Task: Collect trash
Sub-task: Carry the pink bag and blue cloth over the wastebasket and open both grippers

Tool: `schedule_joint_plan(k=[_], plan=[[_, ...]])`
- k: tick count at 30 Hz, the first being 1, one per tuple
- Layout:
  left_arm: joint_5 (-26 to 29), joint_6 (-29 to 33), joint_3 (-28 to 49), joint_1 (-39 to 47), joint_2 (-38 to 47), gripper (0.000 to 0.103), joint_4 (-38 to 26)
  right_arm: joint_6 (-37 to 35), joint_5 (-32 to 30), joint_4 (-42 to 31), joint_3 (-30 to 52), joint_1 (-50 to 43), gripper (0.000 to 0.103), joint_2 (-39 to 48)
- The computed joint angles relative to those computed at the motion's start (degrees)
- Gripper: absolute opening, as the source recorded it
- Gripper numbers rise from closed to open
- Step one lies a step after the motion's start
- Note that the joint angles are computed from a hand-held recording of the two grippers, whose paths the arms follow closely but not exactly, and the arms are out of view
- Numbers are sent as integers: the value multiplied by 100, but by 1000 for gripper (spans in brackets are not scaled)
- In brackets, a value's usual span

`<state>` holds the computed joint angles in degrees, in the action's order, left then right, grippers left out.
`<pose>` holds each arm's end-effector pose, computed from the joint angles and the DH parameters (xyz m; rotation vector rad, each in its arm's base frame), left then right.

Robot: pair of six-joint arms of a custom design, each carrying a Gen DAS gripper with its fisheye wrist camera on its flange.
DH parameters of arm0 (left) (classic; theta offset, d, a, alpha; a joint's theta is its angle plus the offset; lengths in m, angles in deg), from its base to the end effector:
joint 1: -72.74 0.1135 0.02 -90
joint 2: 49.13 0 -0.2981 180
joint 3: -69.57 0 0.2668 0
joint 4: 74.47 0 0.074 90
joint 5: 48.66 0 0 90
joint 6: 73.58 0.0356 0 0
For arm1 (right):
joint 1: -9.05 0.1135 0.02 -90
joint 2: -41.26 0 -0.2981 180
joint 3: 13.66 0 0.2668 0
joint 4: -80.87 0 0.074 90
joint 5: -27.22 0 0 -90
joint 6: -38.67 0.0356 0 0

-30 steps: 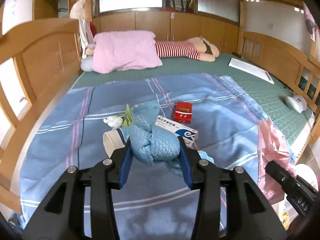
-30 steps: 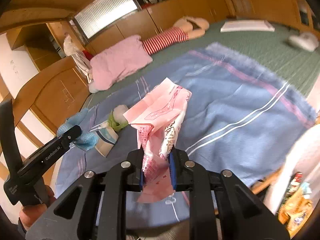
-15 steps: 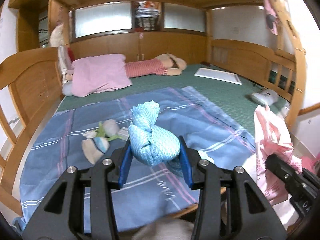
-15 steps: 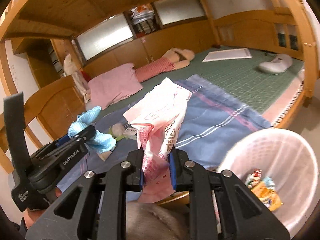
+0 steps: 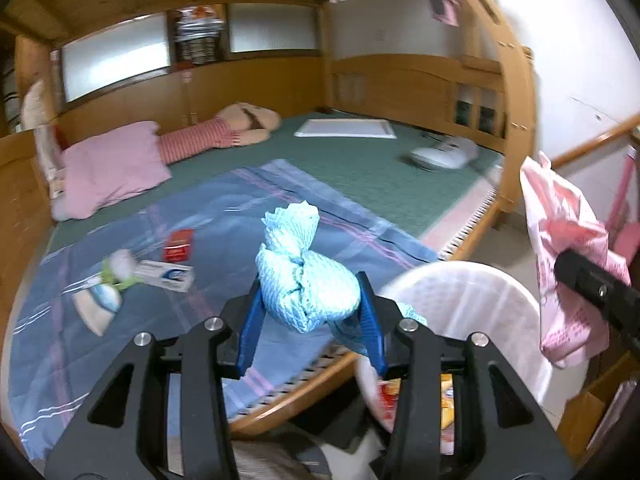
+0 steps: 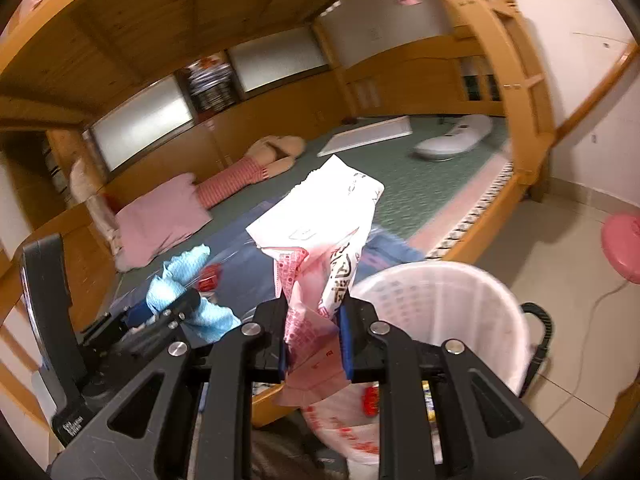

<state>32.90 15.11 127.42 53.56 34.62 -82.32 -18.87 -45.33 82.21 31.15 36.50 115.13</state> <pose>0.3024 -0.0997 0.2326 0.2503 2.1384 -0.0483 0.2409 0.1131 0.2201 0.2780 2.0289 0.3440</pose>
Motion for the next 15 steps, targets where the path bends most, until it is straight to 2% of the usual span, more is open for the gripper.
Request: schedule_joint_plan(k=[12,15], plan=[[-135,-14,755,-1190,1423,45,272,52,70,-319,-694,-760,21,-994],[-114,8,1007,-1377,1801,48,230,38,-51,-378,-825,-988,21,-1142]])
